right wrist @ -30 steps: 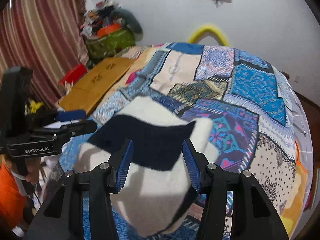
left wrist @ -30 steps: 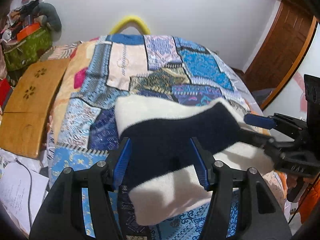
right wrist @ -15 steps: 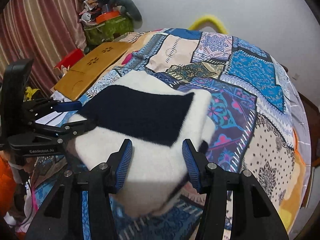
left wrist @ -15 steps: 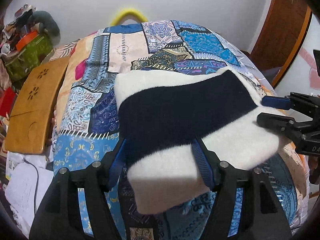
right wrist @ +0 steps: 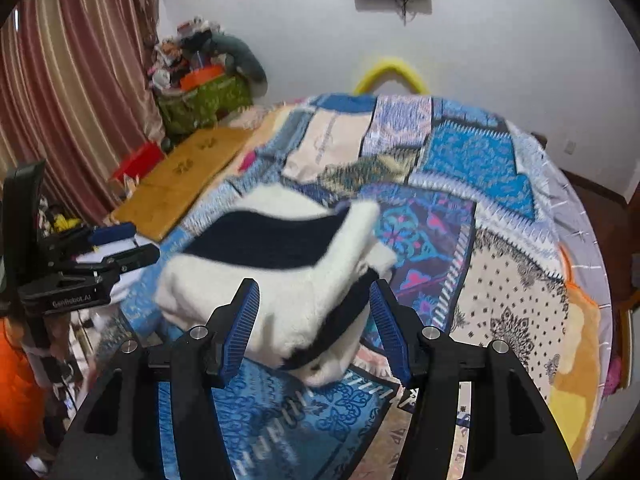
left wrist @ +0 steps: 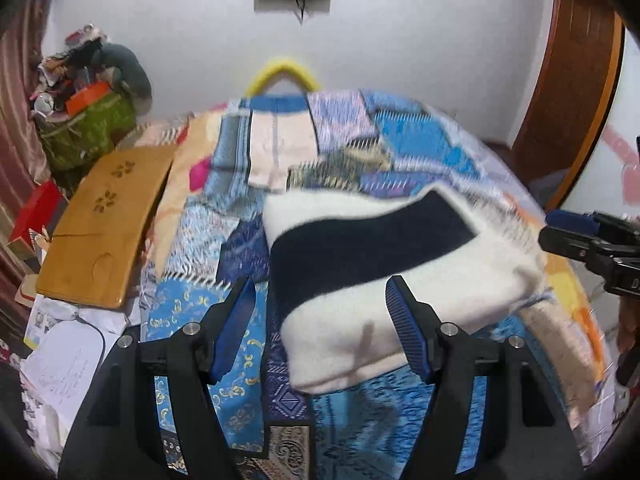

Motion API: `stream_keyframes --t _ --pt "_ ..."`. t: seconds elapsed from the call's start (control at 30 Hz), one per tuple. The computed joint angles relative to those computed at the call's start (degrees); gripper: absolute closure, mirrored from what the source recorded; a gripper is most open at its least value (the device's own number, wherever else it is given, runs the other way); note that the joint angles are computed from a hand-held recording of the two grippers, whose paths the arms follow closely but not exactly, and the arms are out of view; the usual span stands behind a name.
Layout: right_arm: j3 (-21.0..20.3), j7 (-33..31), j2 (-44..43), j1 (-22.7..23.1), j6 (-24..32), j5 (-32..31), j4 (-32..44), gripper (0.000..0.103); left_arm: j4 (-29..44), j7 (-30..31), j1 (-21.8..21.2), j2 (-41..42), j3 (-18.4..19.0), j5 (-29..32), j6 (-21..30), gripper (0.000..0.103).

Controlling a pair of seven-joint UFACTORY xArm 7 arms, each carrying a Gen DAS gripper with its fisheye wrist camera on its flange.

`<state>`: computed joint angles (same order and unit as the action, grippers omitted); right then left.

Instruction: Fold small clothes

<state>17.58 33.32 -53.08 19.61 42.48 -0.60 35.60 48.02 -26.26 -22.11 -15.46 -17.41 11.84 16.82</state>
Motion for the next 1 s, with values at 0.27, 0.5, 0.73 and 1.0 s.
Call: stream_keyframes --t 0.27,0.5,0.73,1.0 --pt "5.8 6.4 -6.9 -2.9 -3.5 -3.1 2.2 0.049 -3.3 -8.1 2.9 -9.9 -4.4 1.3 -2.6 0.036" --pt "10.1 9.7 -12.5 -6.5 -3.8 -6.5 5.5 0.049 -4.4 -12.6 9.3 -20.9 -10.9 5.0 -6.3 0.036" --pt "12.7 10.4 -16.5 -9.3 -3.6 -8.0 8.5 0.049 -5.5 -13.5 12.6 -28.6 -13.6 4.1 -9.4 0.028" --pt "14.6 9.7 -18.0 -11.8 -3.4 -8.4 9.7 0.031 -7.4 -14.8 14.8 -34.5 -16.1 2.0 -9.5 0.013"
